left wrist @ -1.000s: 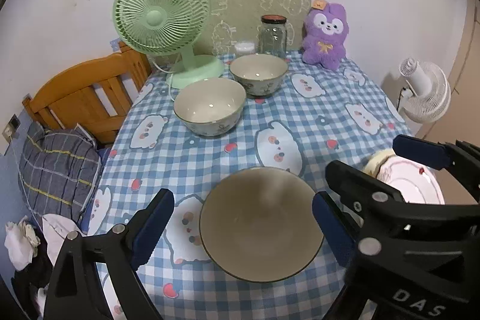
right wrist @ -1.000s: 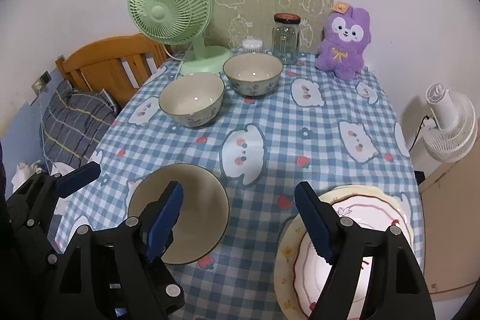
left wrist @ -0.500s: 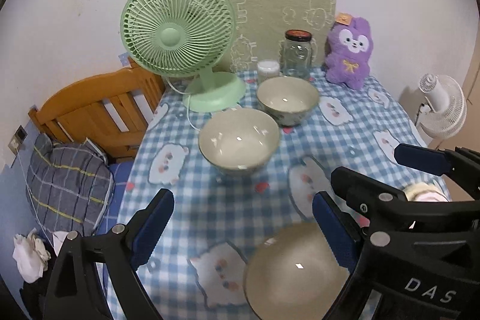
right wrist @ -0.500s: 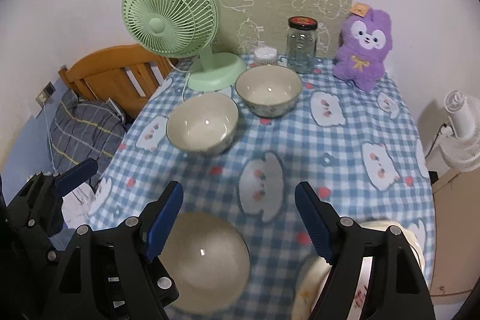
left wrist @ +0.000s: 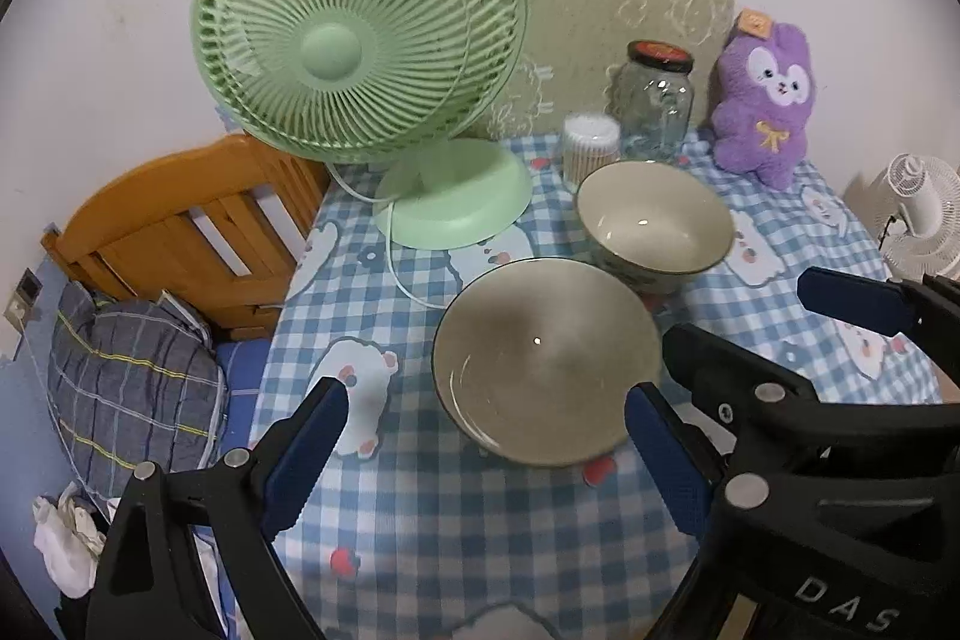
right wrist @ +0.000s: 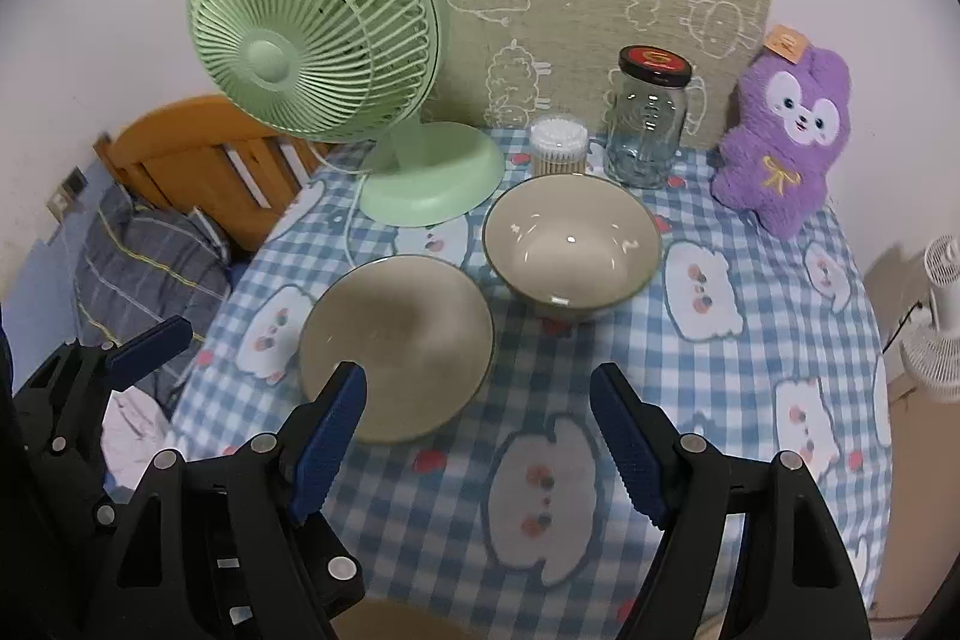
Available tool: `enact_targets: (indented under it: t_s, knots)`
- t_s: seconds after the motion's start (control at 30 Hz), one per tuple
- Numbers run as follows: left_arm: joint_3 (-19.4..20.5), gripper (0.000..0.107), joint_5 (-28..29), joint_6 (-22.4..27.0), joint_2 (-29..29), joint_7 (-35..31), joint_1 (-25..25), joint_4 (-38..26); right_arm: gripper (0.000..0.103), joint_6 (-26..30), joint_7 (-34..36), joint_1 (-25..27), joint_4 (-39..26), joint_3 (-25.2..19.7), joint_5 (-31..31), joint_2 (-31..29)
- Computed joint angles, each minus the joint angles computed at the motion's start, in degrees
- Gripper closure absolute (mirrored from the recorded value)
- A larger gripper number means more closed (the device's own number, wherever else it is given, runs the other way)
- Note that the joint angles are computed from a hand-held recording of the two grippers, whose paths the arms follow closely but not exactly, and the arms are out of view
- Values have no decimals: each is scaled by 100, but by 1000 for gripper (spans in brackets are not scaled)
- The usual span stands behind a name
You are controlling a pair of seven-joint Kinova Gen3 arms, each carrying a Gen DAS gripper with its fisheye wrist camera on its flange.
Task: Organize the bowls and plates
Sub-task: 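Move both tools to the rim of another green-rimmed cream bowl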
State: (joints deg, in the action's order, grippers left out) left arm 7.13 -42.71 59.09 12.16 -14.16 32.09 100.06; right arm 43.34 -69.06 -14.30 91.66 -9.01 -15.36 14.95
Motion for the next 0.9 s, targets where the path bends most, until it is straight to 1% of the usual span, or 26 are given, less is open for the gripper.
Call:
enact_targets:
  t_s: [0.2,0.33,0.4,0.47,0.53,0.63,0.7,0.73,0.8,0.9]
  knots:
    - [-173,13,125,-382,193,-337,-320,69,24,47,-325,-224,-405,23,227,539]
    - [-301,13,246,-624,334,-487,-466,132,24,60,-614,-420,-626,82,514,847]
    - [-366,17,334,-696,446,-590,-536,127,24,168,-827,-518,-770,119,630,1024]
    - [-406,22,543,-923,470,-772,-681,193,24,282,-854,-494,-910,60,610,1208]
    - [-462,23,693,-1130,468,-861,-765,280,24,264,-886,-510,-937,48,646,1290]
    - [-542,27,758,-1335,498,-909,-792,362,24,109,-1063,-622,-893,121,806,1344]
    - [-560,34,881,-1418,549,-1023,-843,365,26,143,-1076,-583,-945,76,792,1435]
    - [-567,36,947,-1466,586,-1088,-870,365,30,195,-1075,-574,-989,61,791,1481]
    - [-600,45,1053,-1557,637,-1188,-904,369,33,306,-1061,-566,-1069,49,806,1580]
    - [-641,58,1247,-1628,742,-1354,-955,336,38,330,-1109,-592,-1101,71,837,1679]
